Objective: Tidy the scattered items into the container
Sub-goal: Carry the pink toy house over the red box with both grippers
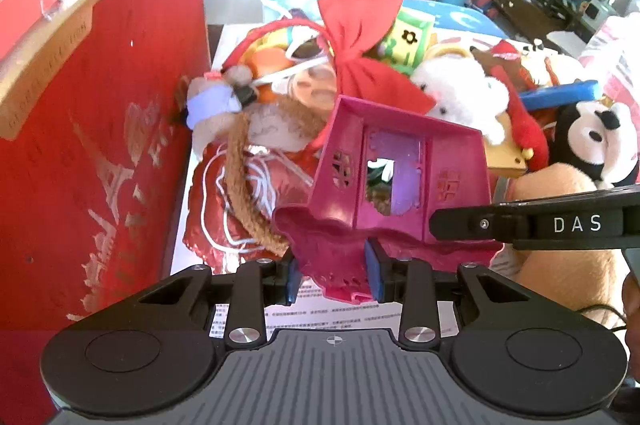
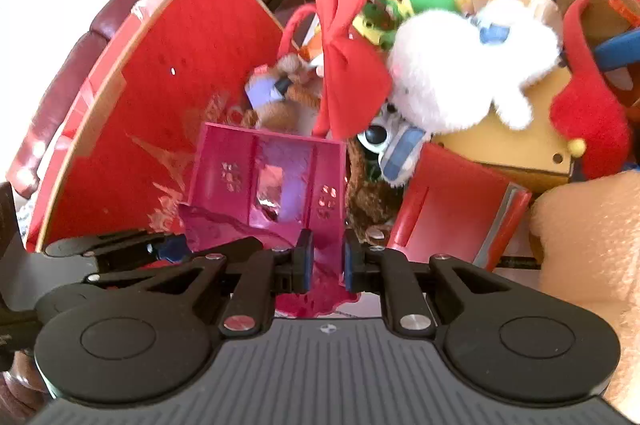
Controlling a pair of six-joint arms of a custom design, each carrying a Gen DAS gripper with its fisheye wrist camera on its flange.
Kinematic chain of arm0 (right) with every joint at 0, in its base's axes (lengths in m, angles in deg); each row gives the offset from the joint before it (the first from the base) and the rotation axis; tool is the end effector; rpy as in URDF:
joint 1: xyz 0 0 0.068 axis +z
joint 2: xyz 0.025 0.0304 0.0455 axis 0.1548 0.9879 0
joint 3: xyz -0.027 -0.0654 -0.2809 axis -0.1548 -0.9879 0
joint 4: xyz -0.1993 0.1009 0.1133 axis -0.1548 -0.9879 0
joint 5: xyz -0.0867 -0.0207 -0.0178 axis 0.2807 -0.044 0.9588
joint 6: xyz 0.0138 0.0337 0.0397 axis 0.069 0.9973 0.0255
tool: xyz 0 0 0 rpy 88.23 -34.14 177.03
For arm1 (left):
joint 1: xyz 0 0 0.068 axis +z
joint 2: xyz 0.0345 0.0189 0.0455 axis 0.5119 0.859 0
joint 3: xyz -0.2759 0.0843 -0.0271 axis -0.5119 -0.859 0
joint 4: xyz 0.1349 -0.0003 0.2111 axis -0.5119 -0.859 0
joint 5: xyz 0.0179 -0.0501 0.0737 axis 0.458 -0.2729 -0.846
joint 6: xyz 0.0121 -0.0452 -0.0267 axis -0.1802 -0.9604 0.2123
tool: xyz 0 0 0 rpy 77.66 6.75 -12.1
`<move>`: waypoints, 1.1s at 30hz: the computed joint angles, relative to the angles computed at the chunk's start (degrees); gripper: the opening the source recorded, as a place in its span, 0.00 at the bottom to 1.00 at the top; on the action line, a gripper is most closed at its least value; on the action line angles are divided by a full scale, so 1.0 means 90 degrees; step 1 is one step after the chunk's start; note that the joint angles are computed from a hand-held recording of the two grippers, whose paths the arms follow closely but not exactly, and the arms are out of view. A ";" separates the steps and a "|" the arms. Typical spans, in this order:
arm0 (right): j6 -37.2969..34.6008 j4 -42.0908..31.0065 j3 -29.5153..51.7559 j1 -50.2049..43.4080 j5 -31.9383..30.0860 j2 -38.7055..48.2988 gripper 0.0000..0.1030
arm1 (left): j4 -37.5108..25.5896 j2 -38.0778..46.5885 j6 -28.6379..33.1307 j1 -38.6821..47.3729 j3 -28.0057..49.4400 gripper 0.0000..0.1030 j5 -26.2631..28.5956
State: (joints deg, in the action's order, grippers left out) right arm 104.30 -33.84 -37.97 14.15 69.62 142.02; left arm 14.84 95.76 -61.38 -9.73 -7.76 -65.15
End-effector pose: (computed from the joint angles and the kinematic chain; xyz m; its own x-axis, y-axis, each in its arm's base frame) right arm 0.1404 0.0223 0.1485 -0.7852 0.4416 -0.4342 0.1899 0.8391 0.5098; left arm 0.1969 -0.1695 0.1415 -0.7224 0.4272 -0.5438 0.5611 0.8217 -0.0999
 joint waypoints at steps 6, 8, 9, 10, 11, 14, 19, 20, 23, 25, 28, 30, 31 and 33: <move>-0.0545 -0.0892 0.0580 -0.0188 0.0041 -0.0440 0.18 | -0.0252 -0.0395 -0.0109 0.0176 0.0252 0.30 0.0167; -0.0661 -0.1147 0.0839 -0.0260 0.0011 -0.0614 0.19 | -0.0369 -0.0626 -0.0113 0.0304 0.0346 0.30 0.0278; -0.0693 -0.1192 0.0970 -0.0244 0.0028 -0.0621 0.19 | -0.0460 -0.0788 -0.0079 0.0381 0.0409 0.30 0.0320; -0.0718 -0.1250 0.1127 -0.0224 0.0043 -0.0607 0.19 | -0.0534 -0.0954 -0.0033 0.0460 0.0464 0.30 0.0337; -0.0745 -0.1335 0.1349 -0.0192 0.0052 -0.0578 0.19 | -0.0619 -0.1123 0.0028 0.0548 0.0534 0.30 0.0325; -0.0715 -0.1381 0.1976 0.0105 0.0193 -0.0323 0.19 | -0.0924 -0.1576 0.0223 0.0916 0.0777 0.30 0.0299; -0.0690 -0.1089 0.3253 0.1025 0.0657 0.0726 0.20 | -0.1372 -0.2231 0.0556 0.2030 0.1151 0.33 0.0558; -0.0709 -0.1002 0.3504 0.1233 0.0753 0.0986 0.21 | -0.1442 -0.2343 0.0625 0.2277 0.1207 0.33 0.0586; -0.0806 -0.0741 0.4302 0.1796 0.0903 0.1922 0.24 | -0.1646 -0.2505 0.0852 0.3019 0.1396 0.34 0.0735; -0.0902 -0.0678 0.4833 0.2121 0.0975 0.2539 0.26 | -0.1781 -0.2452 0.1033 0.3564 0.1557 0.35 0.0913; -0.1006 -0.0704 0.5587 0.2445 0.0938 0.3388 0.27 | -0.1950 -0.2295 0.1163 0.4233 0.1731 0.37 0.1189; -0.0956 -0.0782 0.5950 0.2595 0.0859 0.3779 0.27 | -0.2079 -0.2190 0.1240 0.4653 0.1786 0.39 0.1447; -0.0941 -0.0856 0.6155 0.2652 0.0808 0.4002 0.27 | -0.2107 -0.2132 0.1263 0.4796 0.1759 0.39 0.1528; -0.0964 -0.1013 0.6439 0.2773 0.0764 0.4306 0.27 | -0.2236 -0.1985 0.1371 0.5112 0.1769 0.39 0.1716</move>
